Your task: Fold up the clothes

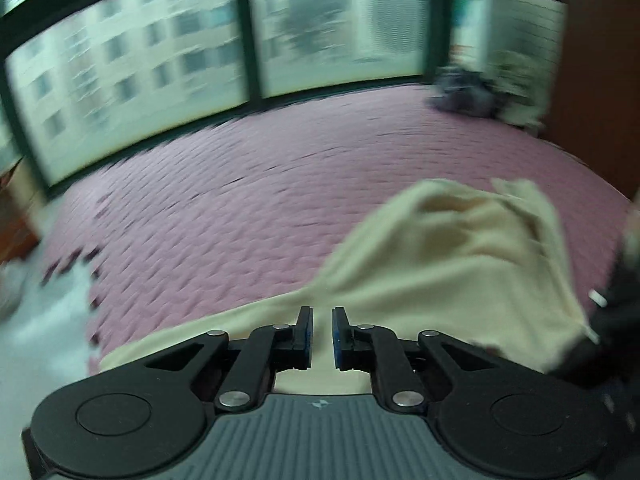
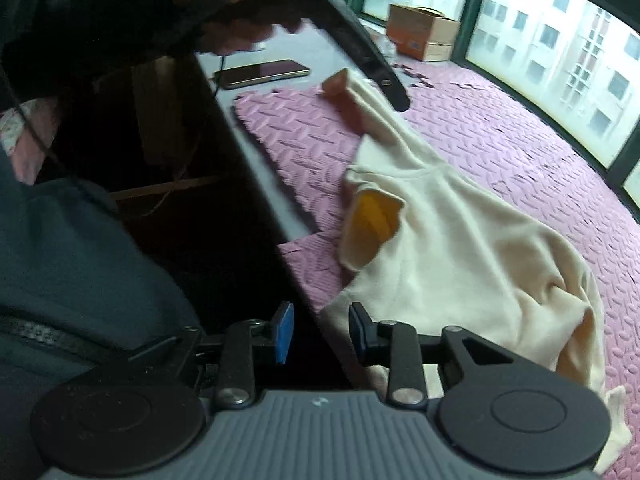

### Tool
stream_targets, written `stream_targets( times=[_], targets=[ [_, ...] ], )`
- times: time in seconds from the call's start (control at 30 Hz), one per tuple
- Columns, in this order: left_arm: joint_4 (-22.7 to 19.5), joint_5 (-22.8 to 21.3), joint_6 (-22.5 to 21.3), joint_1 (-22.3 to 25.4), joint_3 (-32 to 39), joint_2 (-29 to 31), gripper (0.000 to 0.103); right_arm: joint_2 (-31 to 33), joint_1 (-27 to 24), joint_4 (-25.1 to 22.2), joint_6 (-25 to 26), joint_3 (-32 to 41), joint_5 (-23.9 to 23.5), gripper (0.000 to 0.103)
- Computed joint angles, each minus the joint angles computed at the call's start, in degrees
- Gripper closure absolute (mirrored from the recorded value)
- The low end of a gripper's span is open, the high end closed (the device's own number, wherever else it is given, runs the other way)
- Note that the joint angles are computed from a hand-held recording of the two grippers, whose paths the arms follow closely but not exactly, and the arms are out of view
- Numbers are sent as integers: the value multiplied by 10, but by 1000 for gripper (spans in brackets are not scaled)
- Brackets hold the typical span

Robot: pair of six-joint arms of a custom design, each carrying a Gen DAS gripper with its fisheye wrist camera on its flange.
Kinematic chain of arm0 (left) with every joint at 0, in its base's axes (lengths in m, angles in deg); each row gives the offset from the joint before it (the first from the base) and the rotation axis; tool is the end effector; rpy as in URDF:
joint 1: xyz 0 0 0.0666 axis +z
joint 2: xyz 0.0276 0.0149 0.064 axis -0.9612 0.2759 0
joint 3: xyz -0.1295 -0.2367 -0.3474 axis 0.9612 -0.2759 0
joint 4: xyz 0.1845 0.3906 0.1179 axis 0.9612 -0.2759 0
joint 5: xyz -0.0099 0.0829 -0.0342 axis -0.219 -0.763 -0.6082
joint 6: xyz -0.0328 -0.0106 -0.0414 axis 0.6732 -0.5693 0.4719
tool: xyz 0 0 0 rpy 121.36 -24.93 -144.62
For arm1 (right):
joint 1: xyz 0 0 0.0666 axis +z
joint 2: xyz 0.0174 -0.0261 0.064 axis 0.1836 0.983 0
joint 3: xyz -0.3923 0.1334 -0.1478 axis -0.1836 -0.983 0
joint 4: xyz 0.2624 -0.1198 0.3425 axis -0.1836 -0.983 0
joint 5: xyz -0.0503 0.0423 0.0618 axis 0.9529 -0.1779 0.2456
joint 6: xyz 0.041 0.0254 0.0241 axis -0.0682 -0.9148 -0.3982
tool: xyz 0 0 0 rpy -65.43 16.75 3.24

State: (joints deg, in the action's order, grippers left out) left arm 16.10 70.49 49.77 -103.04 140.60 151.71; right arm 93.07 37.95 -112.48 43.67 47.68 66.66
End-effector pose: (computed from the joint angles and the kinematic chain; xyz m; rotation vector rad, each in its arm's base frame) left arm 0.5218 -0.3023 0.5150 1.1617 2.0920 -0.4095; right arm 0.3571 0.1836 0.5009 -0.7944 2.3813 0.1059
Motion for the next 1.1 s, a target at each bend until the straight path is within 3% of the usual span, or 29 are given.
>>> stream_targets(
  times=[0.17,0.3,0.4,0.57,0.63,0.77,0.93,1.03,1.07,1.1],
  targets=[
    [-26,61,-144,-4,-49,-34,91,-5,-5,-4,7,-7,10,72],
    [-32,69,-232,-16,-79,-48,90,-2,-5,-7,16,-9,16,72],
    [-15,69,-269,-22,-93,-55,79,0,-5,-6,19,-8,16,72],
    [-7,69,-325,-29,-99,-52,78,1,-4,-11,28,-8,14,66],
    [-3,69,-336,-33,-100,-48,78,0,-4,-10,29,-9,16,66],
    [3,75,-332,-35,-102,-44,95,-2,-4,-1,28,-13,22,66],
    [0,95,-313,-28,-101,-52,98,-3,-2,8,40,-20,34,69],
    [-11,108,-304,-20,-96,-57,98,-6,-2,18,41,-25,37,83],
    [-19,111,-309,-18,-95,-58,98,-6,-4,18,40,-24,33,92],
    [-27,114,-315,-16,-94,-60,98,-7,-7,15,40,-23,26,94]
  ],
)
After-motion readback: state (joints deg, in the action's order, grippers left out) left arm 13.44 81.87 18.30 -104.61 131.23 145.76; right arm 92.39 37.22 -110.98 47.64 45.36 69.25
